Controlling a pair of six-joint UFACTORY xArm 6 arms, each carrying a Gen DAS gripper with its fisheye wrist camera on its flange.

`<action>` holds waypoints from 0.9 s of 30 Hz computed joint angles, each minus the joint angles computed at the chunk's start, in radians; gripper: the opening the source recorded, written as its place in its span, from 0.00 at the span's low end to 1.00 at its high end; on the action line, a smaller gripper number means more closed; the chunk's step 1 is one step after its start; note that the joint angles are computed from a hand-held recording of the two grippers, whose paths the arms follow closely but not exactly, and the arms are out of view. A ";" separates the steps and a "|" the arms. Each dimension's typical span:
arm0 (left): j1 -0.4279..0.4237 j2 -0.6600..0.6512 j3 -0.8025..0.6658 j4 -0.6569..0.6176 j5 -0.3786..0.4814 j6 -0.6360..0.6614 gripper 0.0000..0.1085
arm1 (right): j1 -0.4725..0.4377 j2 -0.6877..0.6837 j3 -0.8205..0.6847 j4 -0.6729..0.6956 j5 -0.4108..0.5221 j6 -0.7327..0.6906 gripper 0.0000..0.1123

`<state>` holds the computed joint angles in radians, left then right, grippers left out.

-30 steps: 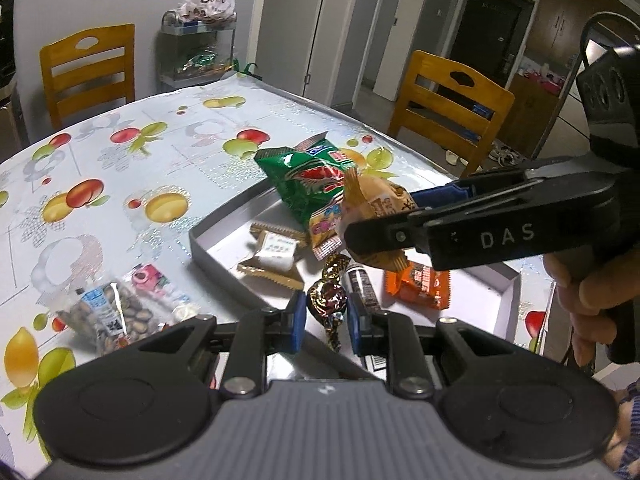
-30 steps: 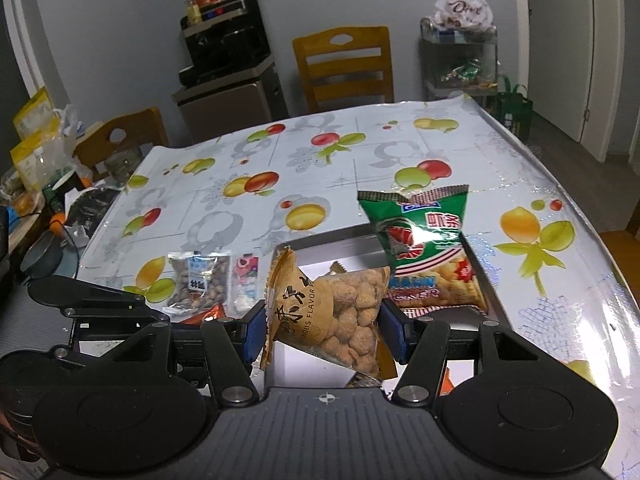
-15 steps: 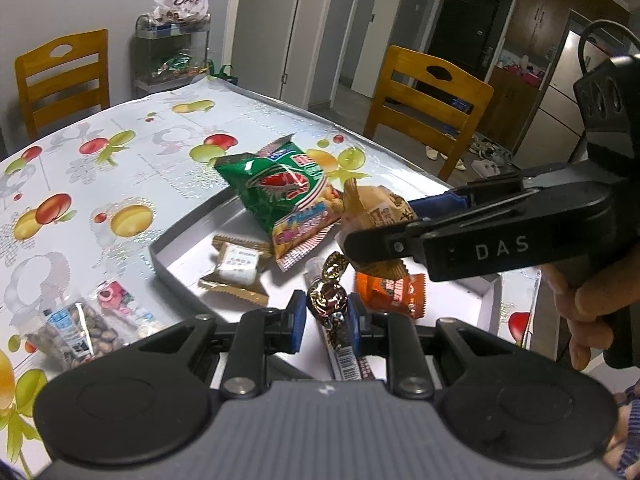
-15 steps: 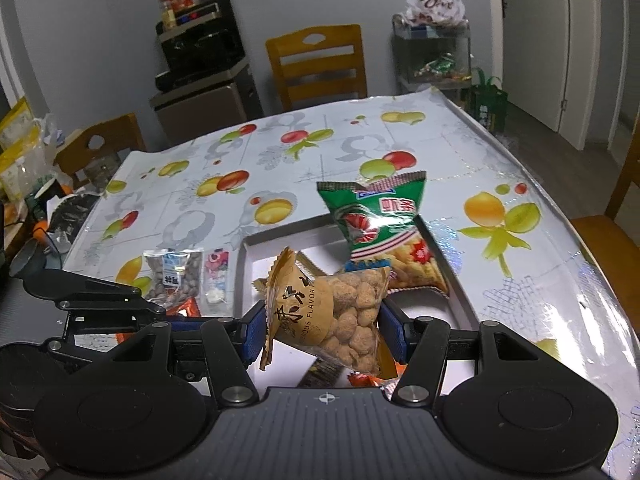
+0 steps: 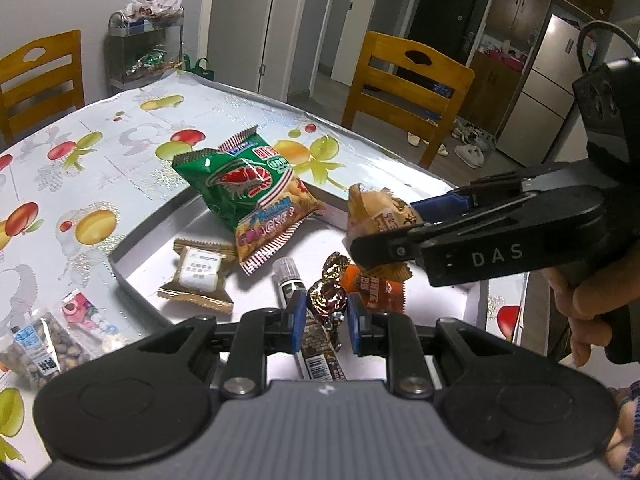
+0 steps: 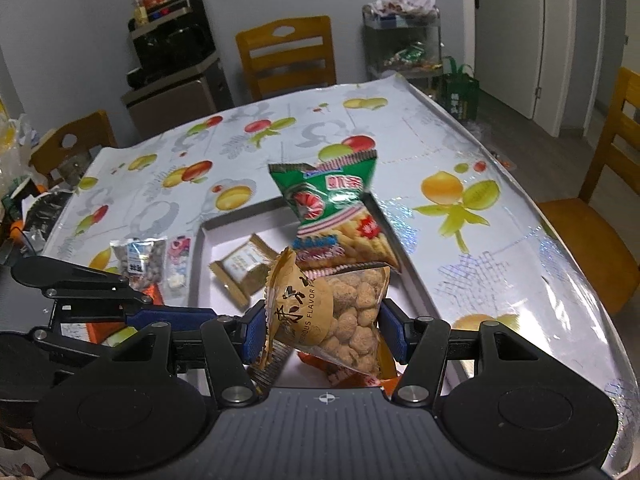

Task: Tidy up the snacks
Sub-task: 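Carry the peanut bag with the right tool while the left tool carries the chocolate over the tray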

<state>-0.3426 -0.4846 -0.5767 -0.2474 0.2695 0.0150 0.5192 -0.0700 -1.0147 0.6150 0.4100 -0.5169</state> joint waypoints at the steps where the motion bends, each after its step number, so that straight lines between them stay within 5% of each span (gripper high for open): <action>1: -0.002 0.006 -0.003 -0.005 0.000 0.004 0.16 | -0.004 0.000 0.003 -0.007 0.002 0.006 0.52; 27: -0.050 0.090 -0.050 -0.119 0.015 0.111 0.16 | -0.044 -0.002 0.030 -0.100 0.032 0.082 0.54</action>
